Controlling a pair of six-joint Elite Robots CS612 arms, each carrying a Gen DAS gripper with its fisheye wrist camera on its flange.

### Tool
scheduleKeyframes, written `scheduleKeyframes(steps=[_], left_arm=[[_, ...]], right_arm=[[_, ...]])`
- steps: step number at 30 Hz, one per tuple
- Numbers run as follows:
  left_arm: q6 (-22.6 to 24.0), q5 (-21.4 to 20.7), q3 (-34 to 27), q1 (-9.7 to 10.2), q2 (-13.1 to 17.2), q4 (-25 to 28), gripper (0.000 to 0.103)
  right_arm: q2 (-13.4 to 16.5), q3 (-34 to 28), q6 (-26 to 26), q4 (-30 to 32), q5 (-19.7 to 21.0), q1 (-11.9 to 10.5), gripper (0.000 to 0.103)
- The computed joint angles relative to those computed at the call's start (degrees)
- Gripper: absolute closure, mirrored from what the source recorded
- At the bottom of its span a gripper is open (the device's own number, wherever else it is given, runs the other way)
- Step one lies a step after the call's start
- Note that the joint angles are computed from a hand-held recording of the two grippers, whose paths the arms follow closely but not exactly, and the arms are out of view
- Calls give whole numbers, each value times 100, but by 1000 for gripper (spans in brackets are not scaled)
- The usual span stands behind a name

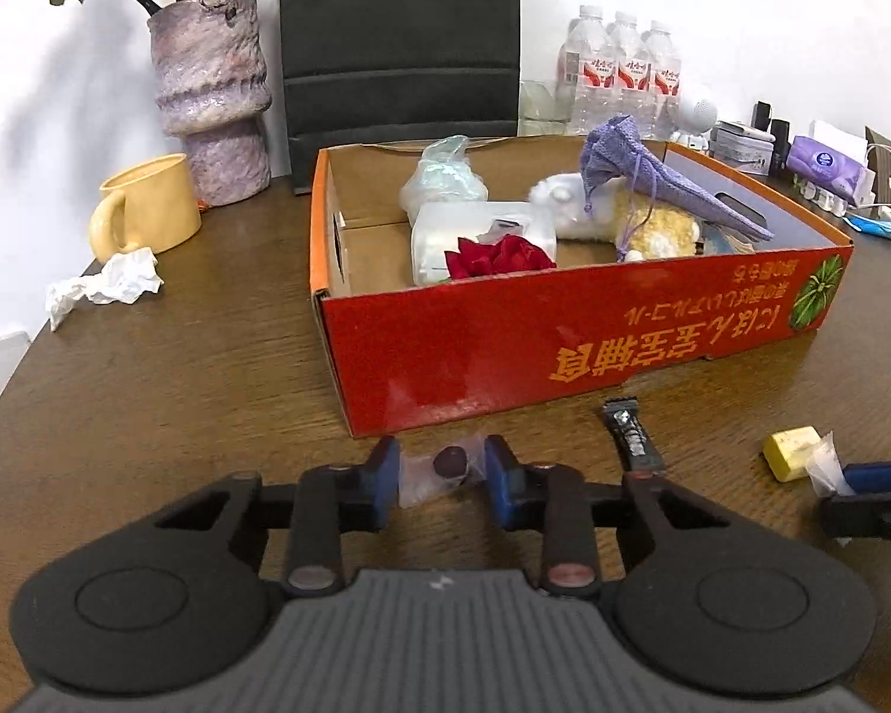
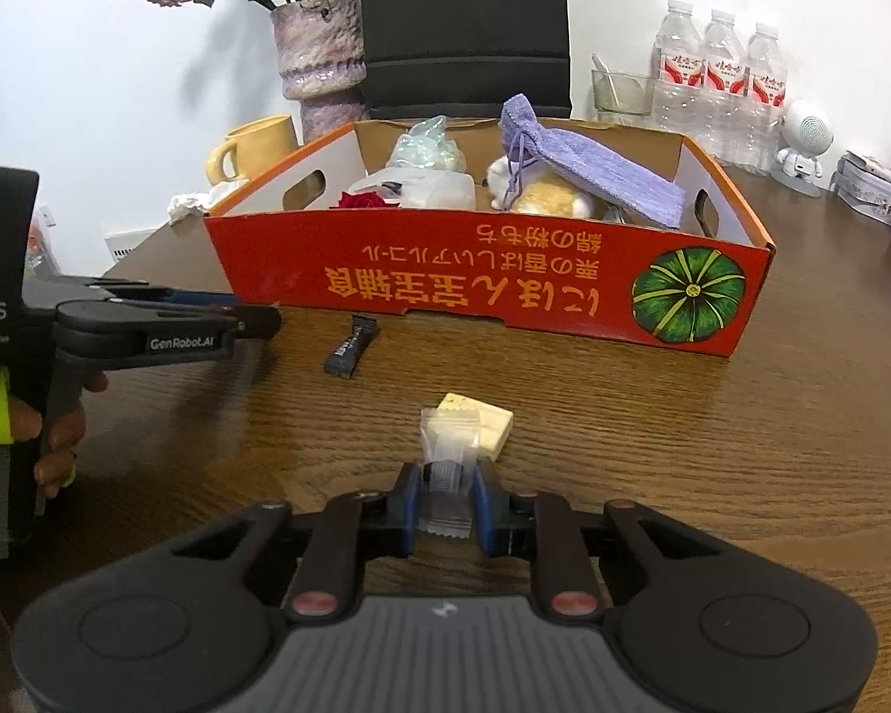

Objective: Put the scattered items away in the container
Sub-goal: 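Grasp the small black item with the left gripper while the right grasps the small clear bag, then drop the black item into the box with the left gripper while the right drops the bag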

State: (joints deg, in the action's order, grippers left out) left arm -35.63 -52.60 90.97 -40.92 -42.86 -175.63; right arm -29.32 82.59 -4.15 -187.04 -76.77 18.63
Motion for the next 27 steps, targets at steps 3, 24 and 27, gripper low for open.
scheduleKeyframes(steps=[3,24,27], left_arm=[[-71,70,59,-56,-29,-34,75],[-81,1155,469,-615,-294,-617,96],[321,1307,402,-651,-293,-1040,96]], right_arm=[[-9,41,43,-88,66,-30,86],[-119,349,132,-678,435,-193,86],[-143,351,142,-839,495,-224,86]])
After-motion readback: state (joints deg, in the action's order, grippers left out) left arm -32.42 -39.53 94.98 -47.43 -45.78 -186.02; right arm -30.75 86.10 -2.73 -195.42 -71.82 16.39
